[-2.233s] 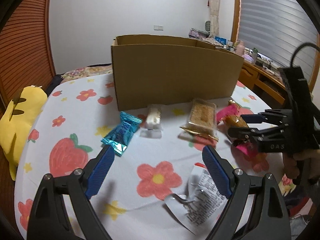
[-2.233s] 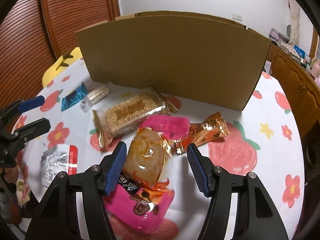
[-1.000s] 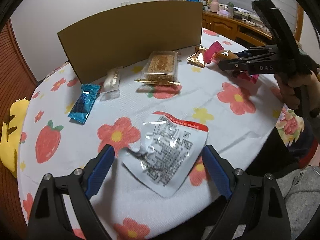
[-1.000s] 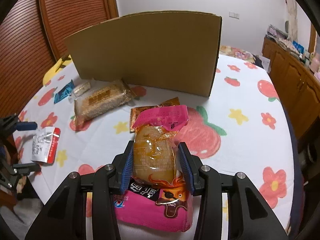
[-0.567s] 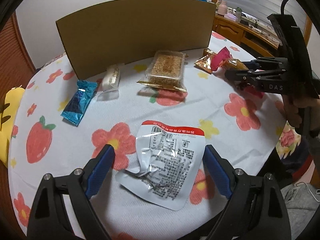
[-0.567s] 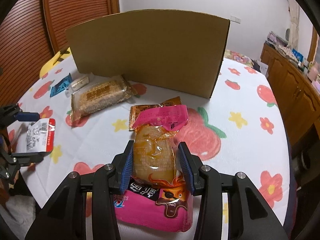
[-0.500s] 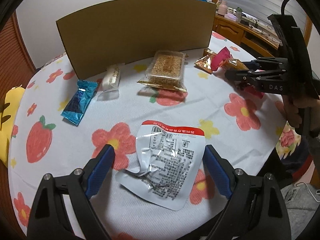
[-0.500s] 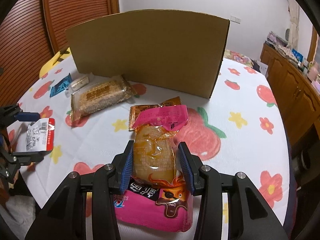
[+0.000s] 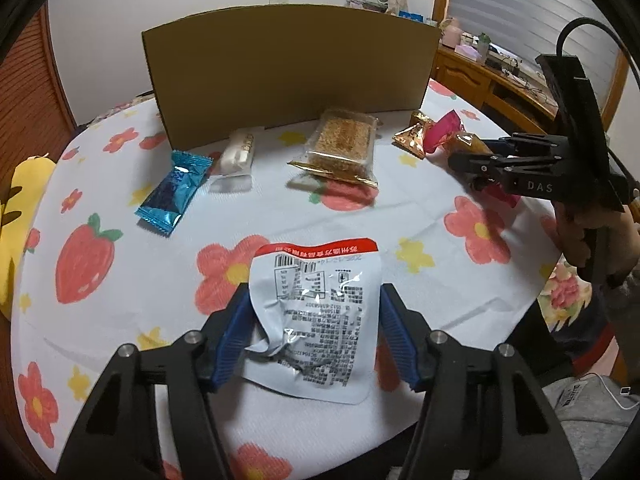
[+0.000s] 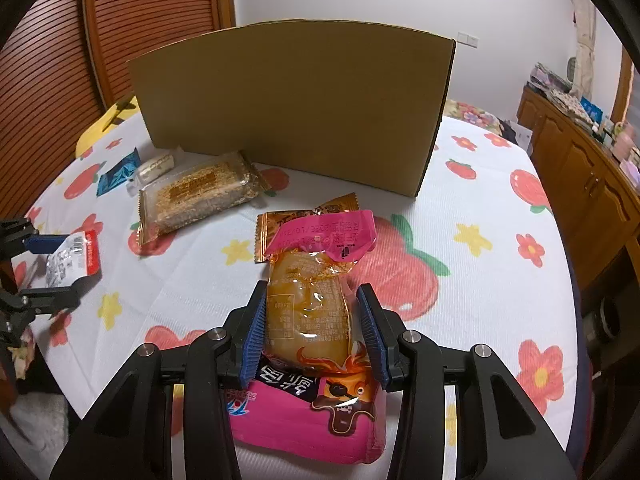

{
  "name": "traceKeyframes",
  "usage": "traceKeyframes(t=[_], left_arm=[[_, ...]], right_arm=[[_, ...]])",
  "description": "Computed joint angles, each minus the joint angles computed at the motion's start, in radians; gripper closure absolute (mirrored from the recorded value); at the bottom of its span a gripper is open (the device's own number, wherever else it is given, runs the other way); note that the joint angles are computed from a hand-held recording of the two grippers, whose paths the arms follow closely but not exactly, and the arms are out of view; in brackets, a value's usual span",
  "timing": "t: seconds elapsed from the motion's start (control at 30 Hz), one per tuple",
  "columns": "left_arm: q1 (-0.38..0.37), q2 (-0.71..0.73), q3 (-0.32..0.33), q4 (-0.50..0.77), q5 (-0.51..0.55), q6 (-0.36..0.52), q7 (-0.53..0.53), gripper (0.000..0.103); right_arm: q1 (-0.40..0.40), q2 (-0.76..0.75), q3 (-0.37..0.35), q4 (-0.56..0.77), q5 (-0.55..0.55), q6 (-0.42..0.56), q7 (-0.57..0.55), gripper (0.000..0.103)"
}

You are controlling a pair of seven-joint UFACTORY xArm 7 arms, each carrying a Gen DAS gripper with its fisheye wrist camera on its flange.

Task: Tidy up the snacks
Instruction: 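Grasp the silver pouch with the left tool while the right tool grasps the pink bread packet, then lift both held packets and carry them over the cardboard box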

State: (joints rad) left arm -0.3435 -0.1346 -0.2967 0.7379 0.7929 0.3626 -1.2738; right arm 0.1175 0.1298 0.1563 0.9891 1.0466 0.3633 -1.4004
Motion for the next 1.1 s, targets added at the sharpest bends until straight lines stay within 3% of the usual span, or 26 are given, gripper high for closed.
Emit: traceKeyframes(t=[0.67, 0.9, 1.1], left_arm=[[0.075, -0.071, -0.033, -0.006, 0.214, -0.006, -0.274, 0.042], [0.103, -0.099, -0.039, 0.005, 0.273, 0.013, -0.351, 0.042], [0.120, -0.103, -0.035, 0.041, 0.301, 0.019, -0.353, 0.042]], right_arm=[[-0.005, -0.001, 0.001, 0.002, 0.033, -0.001, -0.009, 0.060], [0.002, -0.043, -0.002, -0.028, 0.213, -0.037, -0.158, 0.060], [0.018, -0.095, -0.036, -0.050, 0.251, 0.007, -0.175, 0.060]])
